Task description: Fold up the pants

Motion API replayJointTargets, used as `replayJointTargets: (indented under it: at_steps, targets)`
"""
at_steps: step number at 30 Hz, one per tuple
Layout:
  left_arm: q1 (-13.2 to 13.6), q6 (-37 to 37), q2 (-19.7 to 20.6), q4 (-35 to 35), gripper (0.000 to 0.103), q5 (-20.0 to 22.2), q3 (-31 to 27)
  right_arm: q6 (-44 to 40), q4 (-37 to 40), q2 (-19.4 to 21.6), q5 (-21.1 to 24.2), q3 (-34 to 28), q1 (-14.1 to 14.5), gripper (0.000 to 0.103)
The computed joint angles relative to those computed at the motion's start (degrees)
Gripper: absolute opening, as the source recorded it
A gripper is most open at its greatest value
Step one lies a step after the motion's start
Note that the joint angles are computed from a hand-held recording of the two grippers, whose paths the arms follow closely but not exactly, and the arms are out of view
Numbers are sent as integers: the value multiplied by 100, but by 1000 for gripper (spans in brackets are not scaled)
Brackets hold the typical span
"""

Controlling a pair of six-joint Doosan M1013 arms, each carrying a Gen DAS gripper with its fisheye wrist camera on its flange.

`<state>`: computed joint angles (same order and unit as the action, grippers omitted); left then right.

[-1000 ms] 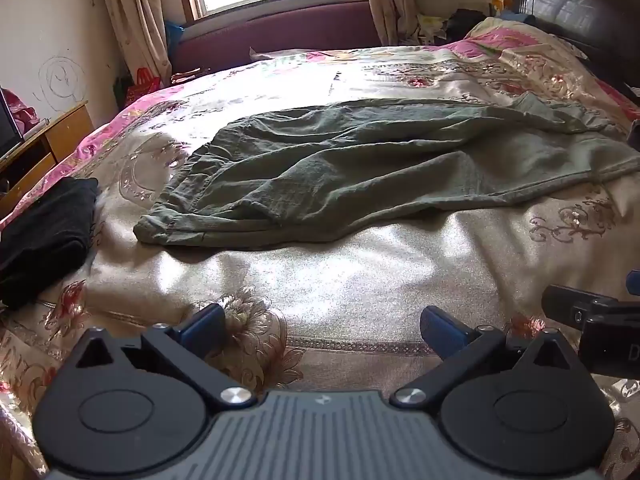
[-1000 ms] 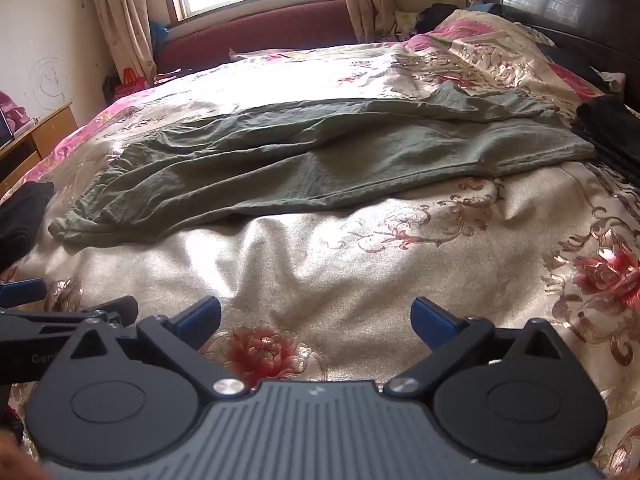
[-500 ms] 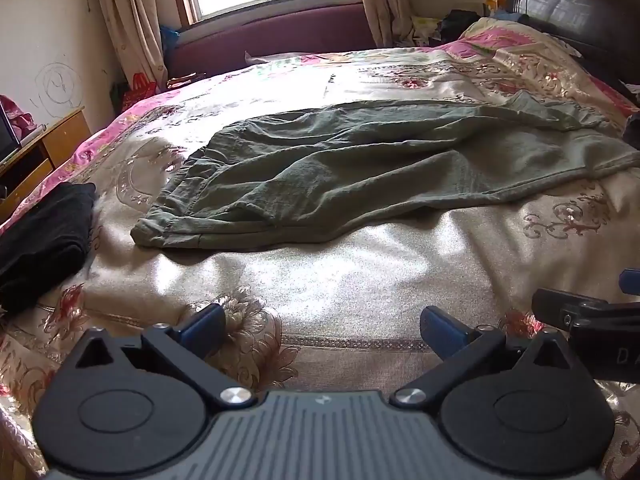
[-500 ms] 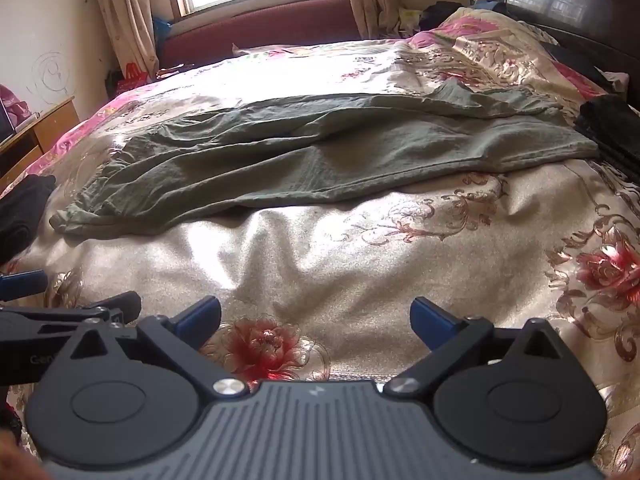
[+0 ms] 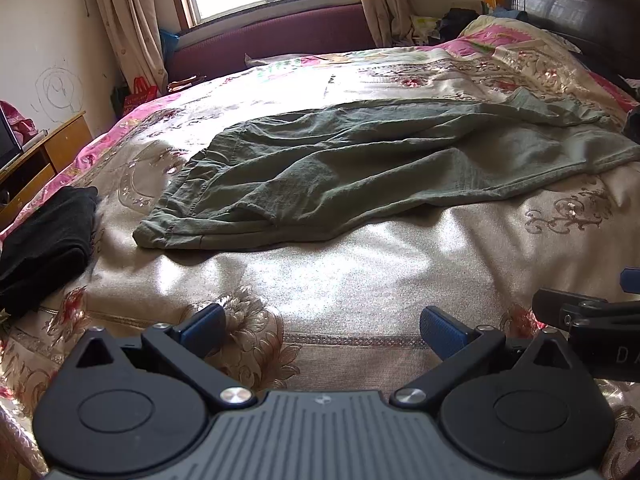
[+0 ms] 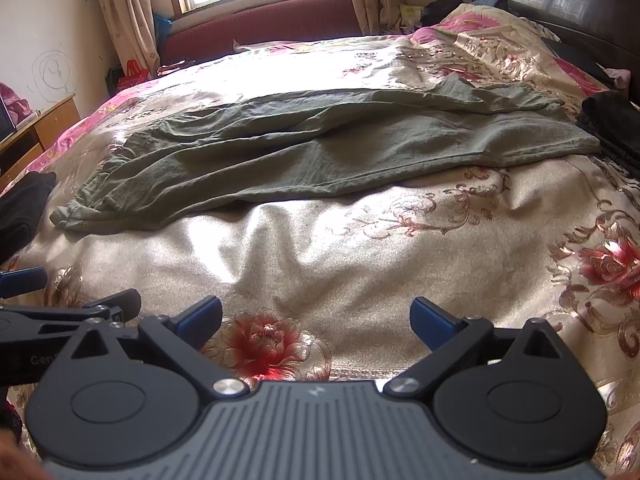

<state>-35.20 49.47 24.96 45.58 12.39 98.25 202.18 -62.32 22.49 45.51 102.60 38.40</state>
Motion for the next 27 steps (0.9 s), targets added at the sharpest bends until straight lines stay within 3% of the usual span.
replayJointTargets:
  at_steps: [27]
  targets:
    - [-18, -479, -24, 523, 103, 2, 37, -68, 36, -5, -55, -4, 6, 99]
